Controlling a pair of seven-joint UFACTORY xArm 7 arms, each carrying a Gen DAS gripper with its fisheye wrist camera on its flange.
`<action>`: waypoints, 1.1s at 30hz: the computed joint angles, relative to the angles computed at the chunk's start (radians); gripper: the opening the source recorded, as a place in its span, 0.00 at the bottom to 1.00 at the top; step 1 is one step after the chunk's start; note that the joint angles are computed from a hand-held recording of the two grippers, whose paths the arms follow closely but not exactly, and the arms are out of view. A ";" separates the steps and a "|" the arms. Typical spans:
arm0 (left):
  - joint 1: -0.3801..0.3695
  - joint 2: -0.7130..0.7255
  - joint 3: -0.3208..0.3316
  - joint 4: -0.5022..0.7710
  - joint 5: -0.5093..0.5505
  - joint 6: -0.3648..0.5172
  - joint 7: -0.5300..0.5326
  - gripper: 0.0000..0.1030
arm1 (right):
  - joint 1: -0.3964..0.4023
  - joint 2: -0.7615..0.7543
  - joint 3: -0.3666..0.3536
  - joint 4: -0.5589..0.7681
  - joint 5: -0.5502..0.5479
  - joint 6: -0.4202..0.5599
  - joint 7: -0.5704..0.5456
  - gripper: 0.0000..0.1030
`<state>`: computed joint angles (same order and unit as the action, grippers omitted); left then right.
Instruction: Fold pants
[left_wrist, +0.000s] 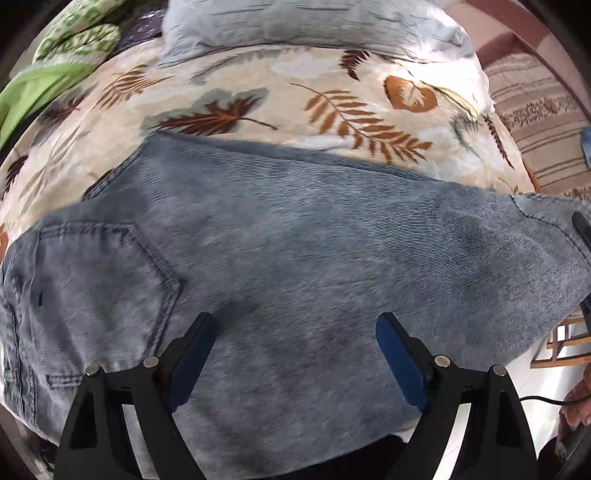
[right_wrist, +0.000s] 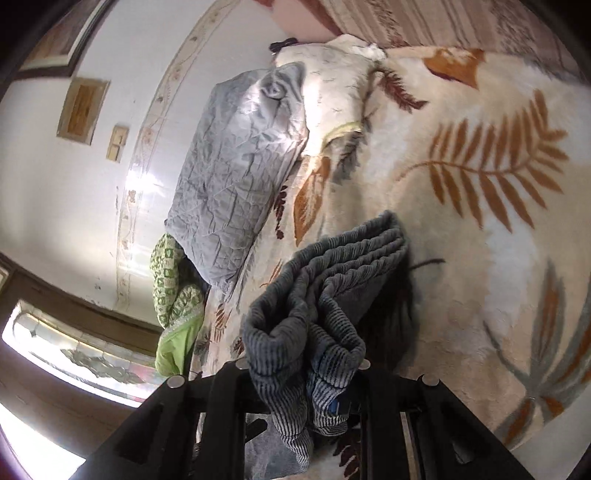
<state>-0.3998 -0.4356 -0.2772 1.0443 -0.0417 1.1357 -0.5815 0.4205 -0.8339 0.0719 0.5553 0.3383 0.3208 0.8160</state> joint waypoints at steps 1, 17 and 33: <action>-0.001 -0.029 0.011 -0.020 -0.012 -0.002 0.001 0.86 | 0.001 0.029 0.016 0.040 -0.017 0.013 -0.007 0.20; 0.130 -0.371 0.120 -0.231 -0.063 0.035 0.060 0.86 | 0.182 0.549 0.143 0.445 0.069 0.289 -0.192 0.31; 0.101 -0.250 0.066 -0.196 -0.112 -0.021 0.068 0.86 | 0.244 0.196 0.011 0.071 0.593 0.028 -0.536 0.84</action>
